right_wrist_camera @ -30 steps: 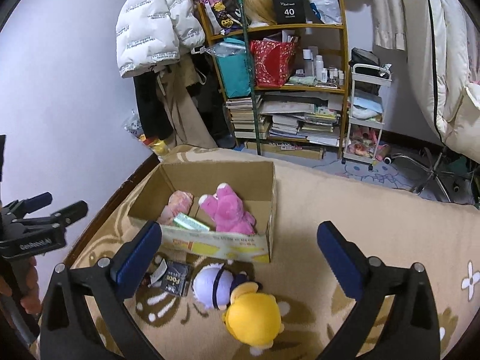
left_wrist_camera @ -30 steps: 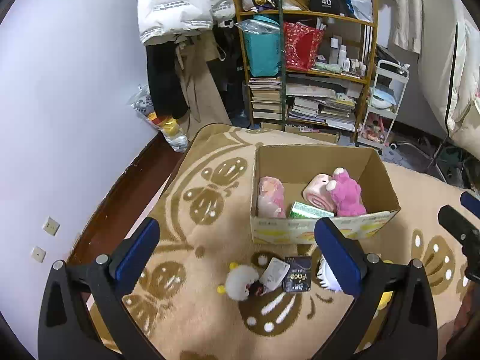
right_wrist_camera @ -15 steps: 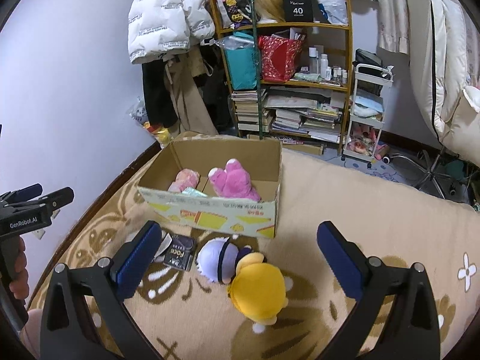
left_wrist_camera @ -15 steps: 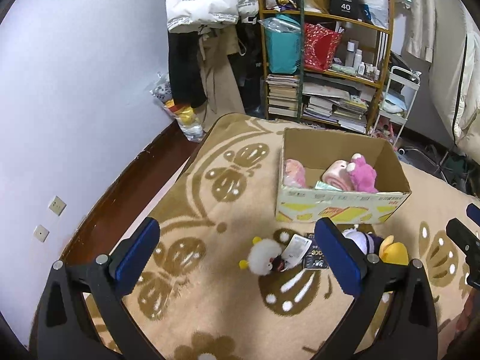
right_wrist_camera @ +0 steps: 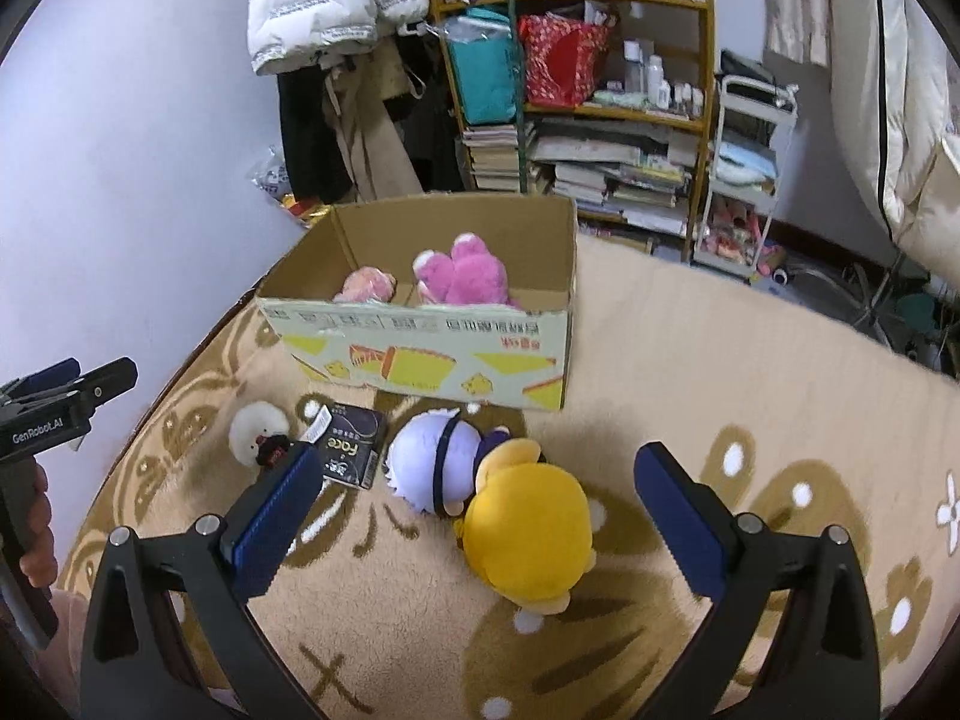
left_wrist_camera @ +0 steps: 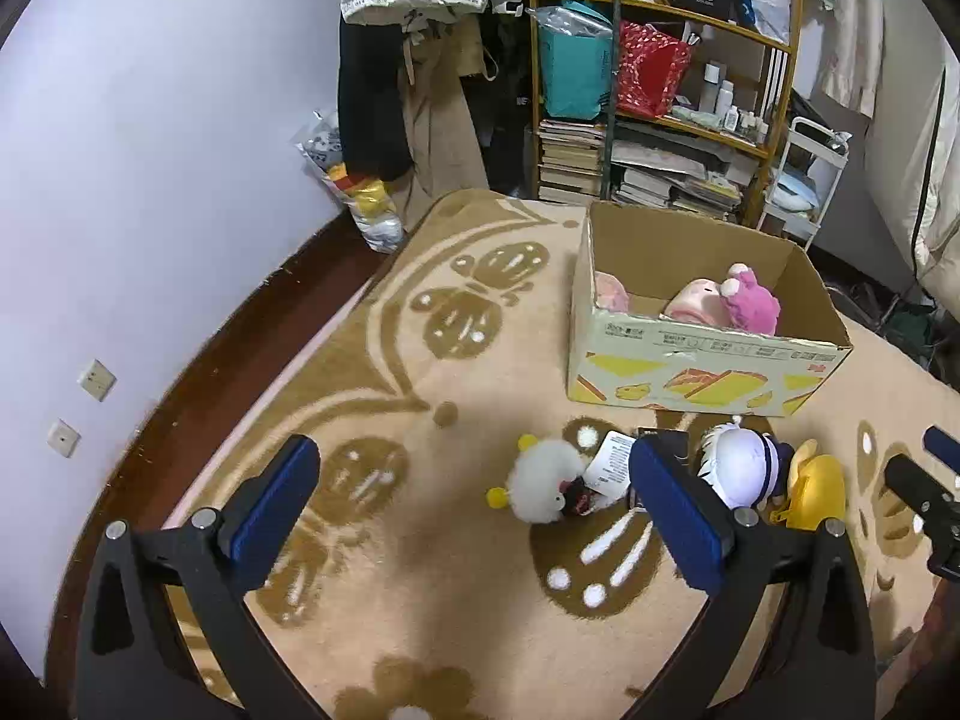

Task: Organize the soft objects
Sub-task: 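Move the left tool to the white fluffy plush while the right tool approaches the yellow plush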

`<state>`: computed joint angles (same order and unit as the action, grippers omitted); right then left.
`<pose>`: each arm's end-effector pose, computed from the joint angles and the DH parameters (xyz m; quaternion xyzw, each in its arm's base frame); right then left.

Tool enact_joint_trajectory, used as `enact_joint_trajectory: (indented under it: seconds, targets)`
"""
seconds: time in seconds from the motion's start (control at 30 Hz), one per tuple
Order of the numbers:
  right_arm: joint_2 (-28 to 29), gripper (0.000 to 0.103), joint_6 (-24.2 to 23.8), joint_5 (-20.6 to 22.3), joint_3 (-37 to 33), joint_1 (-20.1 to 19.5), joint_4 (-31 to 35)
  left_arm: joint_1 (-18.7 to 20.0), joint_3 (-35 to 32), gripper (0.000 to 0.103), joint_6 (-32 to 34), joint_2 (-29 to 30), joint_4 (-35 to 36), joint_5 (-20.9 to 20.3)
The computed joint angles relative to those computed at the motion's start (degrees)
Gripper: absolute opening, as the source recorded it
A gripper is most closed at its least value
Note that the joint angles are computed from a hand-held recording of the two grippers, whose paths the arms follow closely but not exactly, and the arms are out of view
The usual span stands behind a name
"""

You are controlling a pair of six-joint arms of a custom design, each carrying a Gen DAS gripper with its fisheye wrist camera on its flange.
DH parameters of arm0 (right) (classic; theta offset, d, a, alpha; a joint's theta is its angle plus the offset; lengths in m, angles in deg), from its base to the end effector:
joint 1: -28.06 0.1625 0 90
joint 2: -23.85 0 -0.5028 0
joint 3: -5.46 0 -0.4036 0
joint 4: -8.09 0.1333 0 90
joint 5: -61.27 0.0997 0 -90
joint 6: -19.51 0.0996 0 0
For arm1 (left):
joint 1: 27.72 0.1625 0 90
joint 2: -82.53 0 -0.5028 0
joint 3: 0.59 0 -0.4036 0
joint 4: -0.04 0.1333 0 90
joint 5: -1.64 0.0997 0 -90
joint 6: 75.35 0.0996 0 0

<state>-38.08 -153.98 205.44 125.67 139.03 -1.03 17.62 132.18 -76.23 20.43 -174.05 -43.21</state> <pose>0.1963 -0.3654 0.1535 -0.0526 -0.8477 0.4031 0.3407 -0.1939 -0.4863 0.1808 0.3003 0.8677 -0.2470 0.3098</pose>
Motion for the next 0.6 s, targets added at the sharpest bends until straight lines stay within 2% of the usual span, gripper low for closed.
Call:
enact_joint_trajectory:
  seconds: [0.37,0.6]
  targets:
    - [2.48,0.103,2.68,-5.30,0.40,-5.86,1.67,3.23,-1.00,0.102,2.06,5.30,-0.20,-1.13]
    - [3.81,0.103,3.06,-6.29,0.00,-8.32,2.79,5.42,-2.12,0.102,2.14,7.96,-1.01,-2.20]
